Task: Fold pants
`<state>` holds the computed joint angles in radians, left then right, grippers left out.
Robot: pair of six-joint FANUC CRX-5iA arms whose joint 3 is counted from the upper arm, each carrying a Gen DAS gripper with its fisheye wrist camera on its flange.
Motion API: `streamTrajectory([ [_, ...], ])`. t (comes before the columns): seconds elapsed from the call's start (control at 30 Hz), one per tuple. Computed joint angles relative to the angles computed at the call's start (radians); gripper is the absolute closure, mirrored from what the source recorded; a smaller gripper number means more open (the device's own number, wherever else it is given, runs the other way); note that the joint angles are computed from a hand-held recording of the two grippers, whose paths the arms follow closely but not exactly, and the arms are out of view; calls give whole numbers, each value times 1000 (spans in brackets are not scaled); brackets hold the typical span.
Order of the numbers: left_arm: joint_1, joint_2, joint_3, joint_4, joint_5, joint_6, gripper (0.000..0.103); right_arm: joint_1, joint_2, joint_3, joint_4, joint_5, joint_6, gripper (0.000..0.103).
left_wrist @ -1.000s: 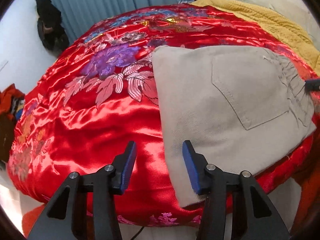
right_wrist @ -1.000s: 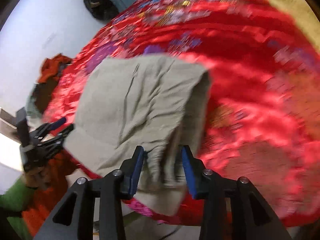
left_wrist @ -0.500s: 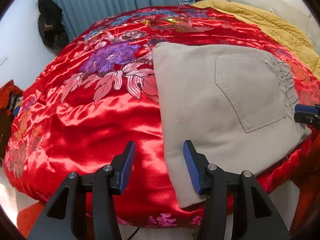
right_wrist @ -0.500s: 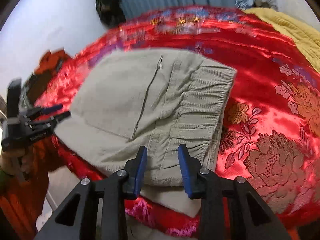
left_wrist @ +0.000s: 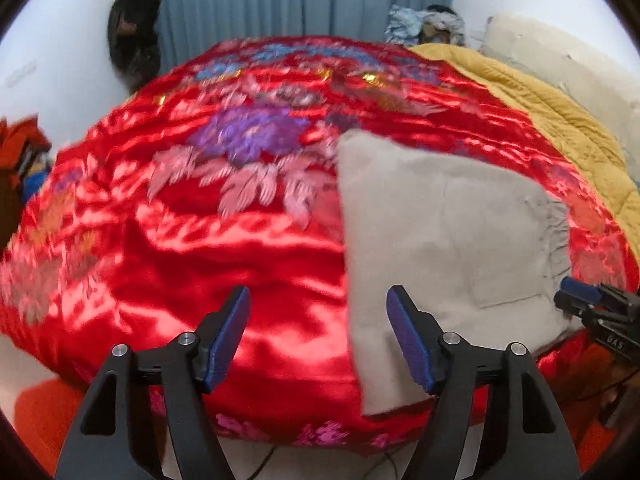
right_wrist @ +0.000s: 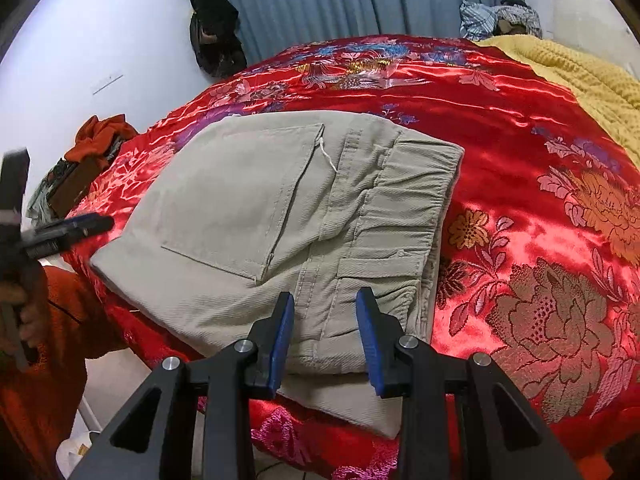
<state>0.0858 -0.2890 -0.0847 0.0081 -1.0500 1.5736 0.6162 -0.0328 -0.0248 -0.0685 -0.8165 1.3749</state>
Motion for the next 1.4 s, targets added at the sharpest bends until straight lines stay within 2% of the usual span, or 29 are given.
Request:
streamTrajectory([
  [0.07, -59, 15, 21, -66, -6, -3, 27, -6, 3, 6, -15, -1, 12, 69],
  [0.13, -176, 80, 83, -235, -100, 16, 27, -12, 4, 11, -32, -5, 25, 69],
  [0.2, -225, 73, 69, -322, -89, 52, 27, -18, 0, 11, -50, -8, 37, 69],
  [0.27, -201, 60, 64, -281, -89, 34, 27, -20, -1, 11, -57, -7, 45, 69],
  [0.37, -88, 57, 63, -100, -116, -64, 26, -16, -2, 6, -42, -2, 37, 69],
  [0.47, -6, 73, 80, 21, -125, -98, 26, -15, -2, 5, -39, 0, 30, 69],
  [0.67, 92, 287, 324, 155, -166, -149, 24, -8, -5, 0, -22, 1, 16, 69],
  [0.8, 74, 456, 514, 158, -260, -154, 24, -9, -6, 0, -29, 1, 19, 69],
  [0.87, 51, 526, 595, 123, -302, -156, 24, -9, -9, -3, -33, 4, 20, 69],
  [0.97, 9, 625, 714, 23, -358, -111, 24, -14, -8, -1, -43, 2, 28, 69],
  [1.1, 4, 735, 820, -7, -406, -30, 23, -28, -4, 9, -69, -4, 47, 69],
  [1.2, -15, 799, 904, -71, -453, -4, 23, -33, -2, 14, -79, -8, 52, 69],
  [1.27, -21, 799, 911, -99, -448, 7, 23, -37, -1, 16, -86, -8, 57, 69],
  [1.33, -27, 756, 879, -135, -403, 38, 27, -46, 3, 24, -101, -13, 68, 69],
  [1.4, -21, 682, 797, -114, -326, 29, 27, -54, 5, 27, -115, -15, 76, 69],
])
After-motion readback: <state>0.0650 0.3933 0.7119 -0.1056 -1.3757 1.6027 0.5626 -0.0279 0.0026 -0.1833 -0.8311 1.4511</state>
